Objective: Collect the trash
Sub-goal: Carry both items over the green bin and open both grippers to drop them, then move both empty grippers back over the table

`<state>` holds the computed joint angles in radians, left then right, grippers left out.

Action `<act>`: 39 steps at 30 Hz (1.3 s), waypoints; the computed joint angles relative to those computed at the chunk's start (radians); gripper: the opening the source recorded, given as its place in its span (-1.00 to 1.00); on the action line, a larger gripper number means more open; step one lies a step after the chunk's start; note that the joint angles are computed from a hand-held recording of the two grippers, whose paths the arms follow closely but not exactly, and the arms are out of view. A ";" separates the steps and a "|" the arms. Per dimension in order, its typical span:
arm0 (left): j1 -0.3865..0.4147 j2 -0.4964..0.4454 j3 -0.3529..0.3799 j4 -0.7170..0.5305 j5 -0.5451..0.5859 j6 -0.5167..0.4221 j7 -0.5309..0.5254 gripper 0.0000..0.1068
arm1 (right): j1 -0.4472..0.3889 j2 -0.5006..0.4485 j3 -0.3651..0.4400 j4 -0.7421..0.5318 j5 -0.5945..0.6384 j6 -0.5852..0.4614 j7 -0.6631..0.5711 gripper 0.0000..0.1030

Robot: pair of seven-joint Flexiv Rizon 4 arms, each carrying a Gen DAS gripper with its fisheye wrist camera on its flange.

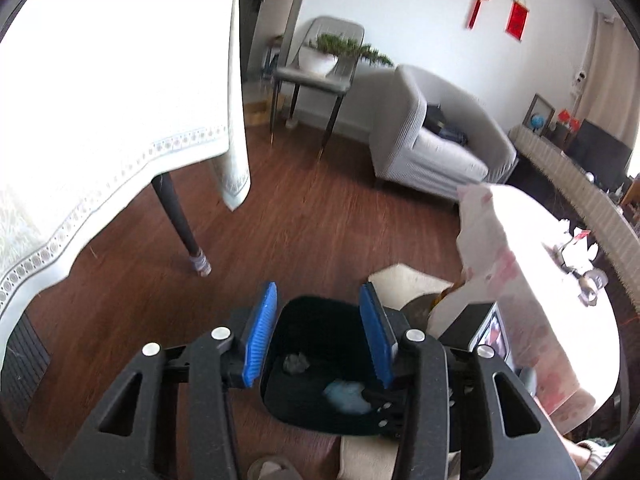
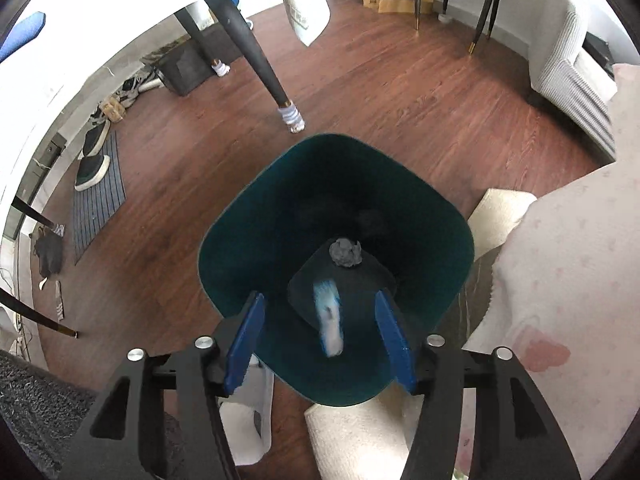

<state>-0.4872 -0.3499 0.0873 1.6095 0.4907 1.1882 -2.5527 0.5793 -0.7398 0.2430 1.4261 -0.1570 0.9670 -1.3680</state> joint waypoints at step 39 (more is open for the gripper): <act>-0.154 -0.252 0.001 -0.432 -0.094 0.021 0.150 0.10 | -0.212 0.443 0.052 0.381 0.188 0.359 -0.182 0.14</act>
<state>-0.6412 -0.6019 0.0885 1.1779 0.3965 1.2087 -2.4025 0.3673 -0.2968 0.2947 1.8070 0.0313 1.3255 -1.5498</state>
